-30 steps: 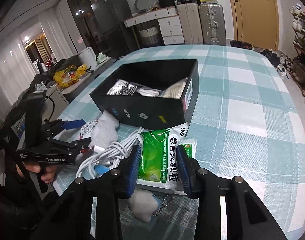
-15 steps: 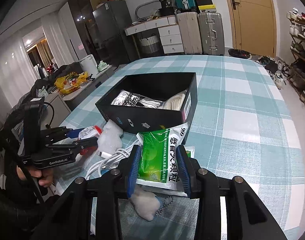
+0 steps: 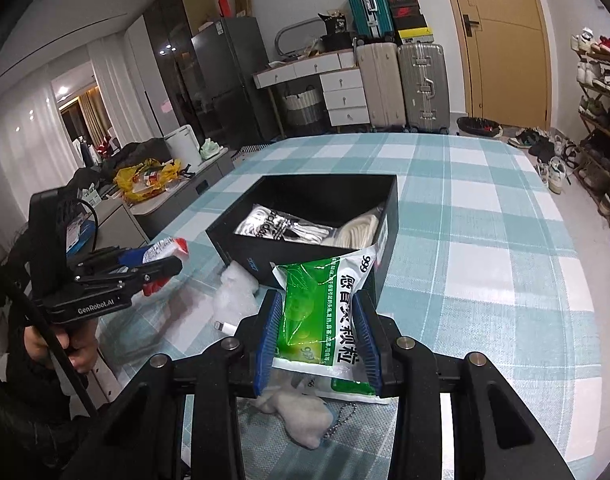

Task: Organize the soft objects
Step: 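Carry the snack packet with the left tool while the right tool carries the green sachet into the box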

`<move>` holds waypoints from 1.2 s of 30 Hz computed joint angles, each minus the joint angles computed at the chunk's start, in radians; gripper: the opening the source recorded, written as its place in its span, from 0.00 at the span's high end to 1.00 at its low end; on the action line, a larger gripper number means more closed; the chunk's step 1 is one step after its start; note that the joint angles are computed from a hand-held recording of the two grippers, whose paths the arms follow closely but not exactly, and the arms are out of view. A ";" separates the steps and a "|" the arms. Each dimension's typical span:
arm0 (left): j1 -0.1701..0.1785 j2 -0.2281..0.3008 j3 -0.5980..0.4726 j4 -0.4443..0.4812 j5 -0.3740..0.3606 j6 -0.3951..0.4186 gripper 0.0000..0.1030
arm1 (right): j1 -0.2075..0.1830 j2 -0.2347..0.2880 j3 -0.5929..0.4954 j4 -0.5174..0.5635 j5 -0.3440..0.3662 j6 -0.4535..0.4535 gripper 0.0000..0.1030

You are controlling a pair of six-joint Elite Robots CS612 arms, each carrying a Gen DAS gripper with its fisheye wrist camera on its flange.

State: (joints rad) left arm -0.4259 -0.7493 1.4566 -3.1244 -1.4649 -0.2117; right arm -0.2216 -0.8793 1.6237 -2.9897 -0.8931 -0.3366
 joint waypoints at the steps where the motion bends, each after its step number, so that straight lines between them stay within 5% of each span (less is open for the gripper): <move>1: 0.000 0.000 -0.003 -0.003 0.001 -0.001 0.57 | 0.001 0.000 0.000 -0.008 0.000 0.002 0.64; 15: -0.006 0.015 -0.061 -0.009 0.002 0.014 0.57 | 0.014 0.009 -0.026 -0.073 0.009 0.045 0.64; 36: -0.004 0.084 -0.207 0.068 -0.046 0.035 0.57 | 0.041 0.066 -0.136 -0.032 -0.007 0.073 0.64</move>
State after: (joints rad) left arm -0.4299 -0.6652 1.2501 -3.0567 -1.5106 -0.1770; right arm -0.1802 -0.8135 1.4880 -3.0219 -0.9001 -0.2633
